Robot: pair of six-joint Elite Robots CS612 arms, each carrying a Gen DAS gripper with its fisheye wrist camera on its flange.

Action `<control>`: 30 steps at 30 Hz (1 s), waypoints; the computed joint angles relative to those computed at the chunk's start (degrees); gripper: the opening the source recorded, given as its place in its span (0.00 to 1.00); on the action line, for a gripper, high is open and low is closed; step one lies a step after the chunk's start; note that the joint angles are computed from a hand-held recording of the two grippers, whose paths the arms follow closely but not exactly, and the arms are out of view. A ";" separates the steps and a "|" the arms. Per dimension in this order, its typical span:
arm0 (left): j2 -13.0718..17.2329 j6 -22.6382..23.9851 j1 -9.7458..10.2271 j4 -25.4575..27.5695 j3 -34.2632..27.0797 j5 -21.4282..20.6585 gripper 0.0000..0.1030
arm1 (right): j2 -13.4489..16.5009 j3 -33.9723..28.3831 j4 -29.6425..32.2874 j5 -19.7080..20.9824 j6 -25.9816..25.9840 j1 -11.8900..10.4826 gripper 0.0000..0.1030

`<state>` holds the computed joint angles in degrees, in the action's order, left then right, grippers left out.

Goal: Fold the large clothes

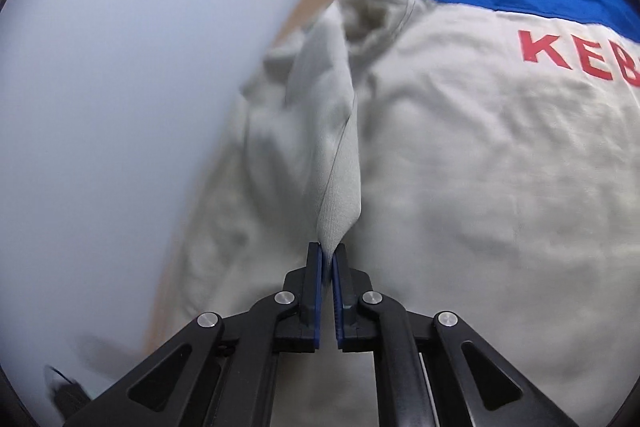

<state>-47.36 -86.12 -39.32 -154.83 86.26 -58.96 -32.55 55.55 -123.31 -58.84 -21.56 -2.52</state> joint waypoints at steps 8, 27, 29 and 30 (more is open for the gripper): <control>0.37 -3.47 0.53 -2.31 0.64 0.14 0.68 | -3.79 6.55 -11.84 -1.89 -2.66 0.70 0.31; -0.45 21.23 -1.60 -14.13 -1.60 7.79 0.02 | -0.59 -1.05 -0.60 -0.63 -7.86 2.42 0.64; -0.13 22.29 -1.53 -14.64 -1.93 7.31 0.01 | -0.04 -3.32 -0.15 0.87 -7.12 2.58 0.68; 0.03 22.81 -1.47 -14.76 -2.10 6.95 0.01 | 0.57 -5.12 0.79 1.20 -6.84 2.85 0.68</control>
<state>-47.33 -63.30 -40.79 -169.59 84.16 -52.00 -31.98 50.43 -122.52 -57.63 -28.41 0.33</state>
